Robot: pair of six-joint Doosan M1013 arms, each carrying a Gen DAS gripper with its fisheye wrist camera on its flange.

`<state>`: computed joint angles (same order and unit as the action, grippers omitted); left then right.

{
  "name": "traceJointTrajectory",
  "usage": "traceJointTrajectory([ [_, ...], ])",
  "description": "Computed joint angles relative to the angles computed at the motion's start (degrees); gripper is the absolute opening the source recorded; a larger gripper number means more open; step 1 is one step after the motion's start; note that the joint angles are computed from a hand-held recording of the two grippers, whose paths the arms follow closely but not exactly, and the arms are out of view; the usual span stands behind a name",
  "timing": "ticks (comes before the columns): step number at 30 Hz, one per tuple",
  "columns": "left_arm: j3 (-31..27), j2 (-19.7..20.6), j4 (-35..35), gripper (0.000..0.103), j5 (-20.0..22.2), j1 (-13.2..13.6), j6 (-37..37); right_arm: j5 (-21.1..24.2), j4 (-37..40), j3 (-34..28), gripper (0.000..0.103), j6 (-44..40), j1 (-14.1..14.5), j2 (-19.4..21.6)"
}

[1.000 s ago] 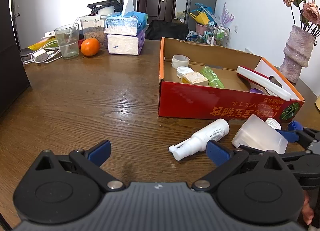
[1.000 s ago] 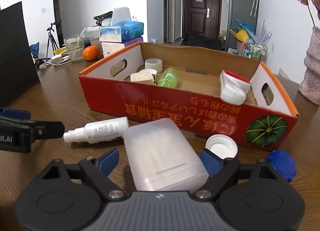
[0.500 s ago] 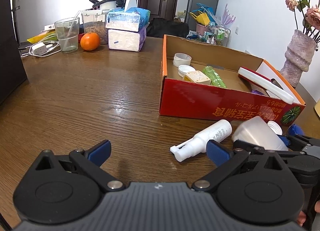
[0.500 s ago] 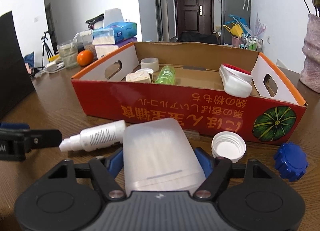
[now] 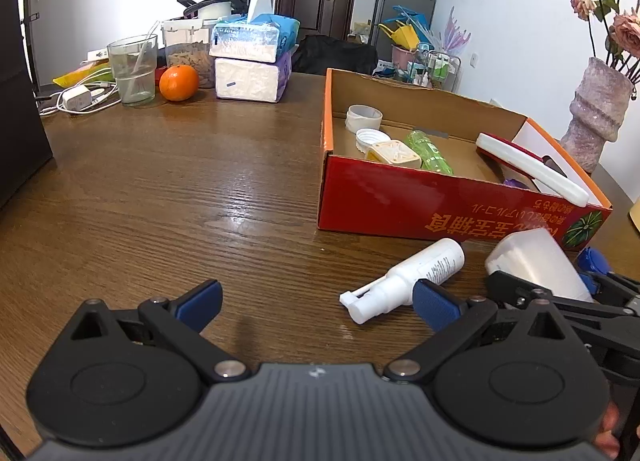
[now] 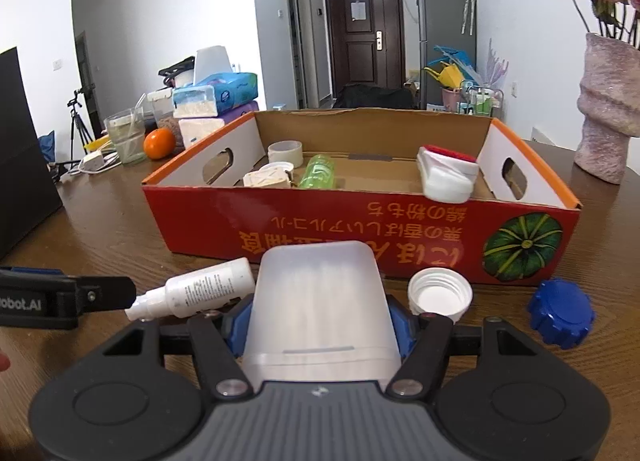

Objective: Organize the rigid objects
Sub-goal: 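Close the right tool on the frosted white plastic container and lift it, then close the left tool on the white spray bottle while the right tool holds the container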

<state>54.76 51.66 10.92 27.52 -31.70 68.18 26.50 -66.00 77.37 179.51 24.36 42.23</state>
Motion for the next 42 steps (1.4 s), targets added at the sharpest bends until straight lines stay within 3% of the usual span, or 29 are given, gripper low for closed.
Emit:
traceJointTrajectory([
  [13, -4.2, 2.1, 2.1, 0.103, 2.4, -1.5, 3.2, 1.9, -13.3, 5.8, 0.065, 16.7, -0.1, -3.1],
  [22, -8.6, 5.0, 0.8, 0.103, 5.3, -2.3, 7.1, 2.7, -16.9, 7.8, 0.065, 21.7, -0.5, -4.1],
  [30, -9.8, 6.2, -1.5, 0.103, 4.1, -2.6, 10.4, 3.2, -17.9, 8.7, 0.065, 23.5, -0.8, -4.6],
  [33, -9.9, 6.4, -5.0, 0.097, 3.6, -2.3, 13.8, 3.3, -17.9, 8.7, 0.065, 23.6, -0.9, -4.5],
  [38, -9.5, 6.4, -10.1, 0.071, 2.9, -1.8, 17.0, 3.4, -17.7, 8.8, 0.065, 23.3, -0.8, -4.5],
  [42, -8.5, 5.9, -15.2, 0.058, 1.5, -1.4, 20.5, 3.4, -17.8, 8.8, 0.065, 23.4, -0.8, -4.5],
])
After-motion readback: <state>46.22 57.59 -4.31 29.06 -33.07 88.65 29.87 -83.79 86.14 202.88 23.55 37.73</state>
